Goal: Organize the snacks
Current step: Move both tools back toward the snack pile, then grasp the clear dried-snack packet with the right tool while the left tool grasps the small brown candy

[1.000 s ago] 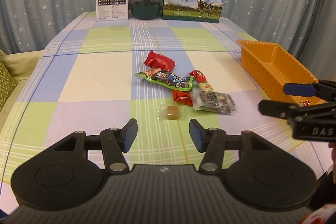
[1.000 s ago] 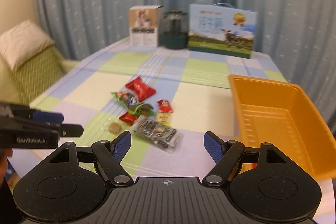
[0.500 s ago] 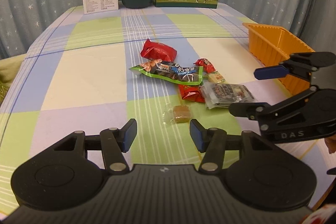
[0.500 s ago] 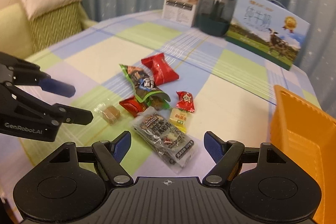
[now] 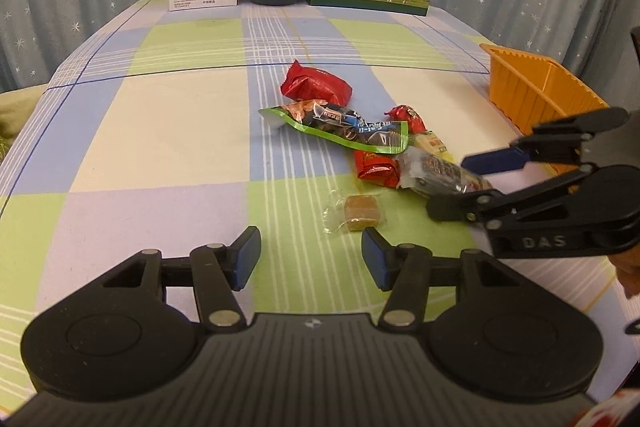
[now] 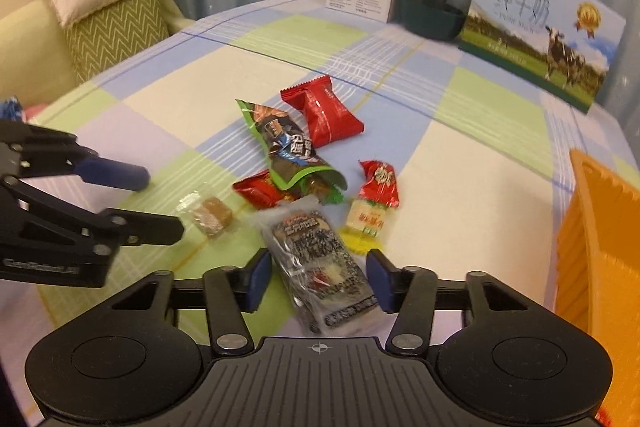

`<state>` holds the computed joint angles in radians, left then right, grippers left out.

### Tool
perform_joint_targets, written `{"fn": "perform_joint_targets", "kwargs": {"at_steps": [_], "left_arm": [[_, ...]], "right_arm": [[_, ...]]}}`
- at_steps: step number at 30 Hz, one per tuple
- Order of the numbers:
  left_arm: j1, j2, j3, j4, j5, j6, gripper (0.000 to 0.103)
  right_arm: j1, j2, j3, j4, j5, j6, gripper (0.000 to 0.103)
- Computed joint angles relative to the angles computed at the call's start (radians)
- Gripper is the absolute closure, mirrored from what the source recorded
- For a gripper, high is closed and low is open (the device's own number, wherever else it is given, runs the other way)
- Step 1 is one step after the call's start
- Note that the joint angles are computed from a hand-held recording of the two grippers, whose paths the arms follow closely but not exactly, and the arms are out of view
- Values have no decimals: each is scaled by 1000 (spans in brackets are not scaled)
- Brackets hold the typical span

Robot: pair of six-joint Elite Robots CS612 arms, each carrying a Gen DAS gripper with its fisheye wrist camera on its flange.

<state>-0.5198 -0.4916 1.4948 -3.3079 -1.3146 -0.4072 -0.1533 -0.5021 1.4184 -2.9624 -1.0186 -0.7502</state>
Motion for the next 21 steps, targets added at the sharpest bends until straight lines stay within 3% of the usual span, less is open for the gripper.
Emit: {"fn": "perform_joint_targets", "kwargs": {"at_steps": [5, 7, 11, 16, 17, 21], "left_arm": [[0, 1, 2, -6, 4, -4, 51], [0, 1, 2, -6, 8, -9, 51], [-2, 3, 1, -15, 16, -14, 50], [0, 6, 2, -24, 12, -22, 50], [0, 6, 3, -29, 10, -20, 50], [-1, 12, -4, -45, -5, -8, 50]], "right_arm": [[-18, -21, 23, 79, 62, 72, 54], [-19, -21, 27, 55, 69, 83, 54], [-12, -10, 24, -7, 58, 117, 54], [0, -5, 28, -39, 21, 71, 55], [1, -4, 29, -44, 18, 69, 61], [-6, -12, 38, -39, 22, 115, 64]]}}
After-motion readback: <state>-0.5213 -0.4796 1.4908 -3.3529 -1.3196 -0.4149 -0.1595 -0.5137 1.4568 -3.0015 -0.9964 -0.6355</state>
